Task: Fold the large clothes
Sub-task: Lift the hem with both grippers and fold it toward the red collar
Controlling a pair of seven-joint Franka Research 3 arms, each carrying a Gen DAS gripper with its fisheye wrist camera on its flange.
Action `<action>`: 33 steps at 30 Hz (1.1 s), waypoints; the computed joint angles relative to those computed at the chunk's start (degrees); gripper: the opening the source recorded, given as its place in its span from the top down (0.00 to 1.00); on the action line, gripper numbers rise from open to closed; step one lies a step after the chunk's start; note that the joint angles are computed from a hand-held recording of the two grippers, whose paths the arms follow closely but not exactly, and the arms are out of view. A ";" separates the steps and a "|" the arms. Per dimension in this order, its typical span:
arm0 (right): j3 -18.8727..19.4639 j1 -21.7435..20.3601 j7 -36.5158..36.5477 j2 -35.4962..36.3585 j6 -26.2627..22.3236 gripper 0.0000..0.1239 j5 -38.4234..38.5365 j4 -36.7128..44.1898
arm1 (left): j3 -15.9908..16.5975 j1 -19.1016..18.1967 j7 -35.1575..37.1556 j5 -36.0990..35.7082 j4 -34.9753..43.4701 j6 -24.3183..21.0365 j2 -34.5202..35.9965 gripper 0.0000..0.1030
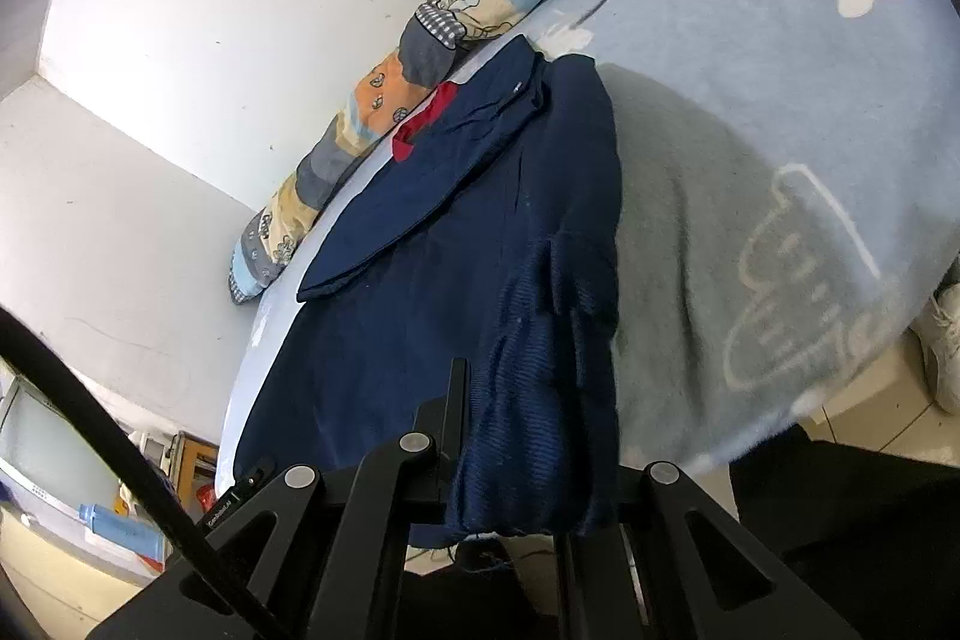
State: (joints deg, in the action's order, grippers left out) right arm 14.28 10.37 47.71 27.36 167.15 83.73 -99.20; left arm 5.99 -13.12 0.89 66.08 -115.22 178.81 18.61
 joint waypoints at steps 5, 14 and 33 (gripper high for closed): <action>-0.42 -1.06 -3.98 -1.37 -3.14 0.95 4.85 -1.02 | 1.06 -0.03 -3.07 2.32 -0.68 1.16 -1.38 0.80; -2.16 -0.65 -7.16 -2.44 -5.07 0.95 5.32 2.29 | 2.24 1.38 -4.18 2.45 2.74 2.74 -2.11 0.80; -4.16 1.12 13.18 12.85 -5.47 0.95 -17.93 31.37 | -13.93 14.46 29.76 -28.65 27.40 -7.63 11.50 0.79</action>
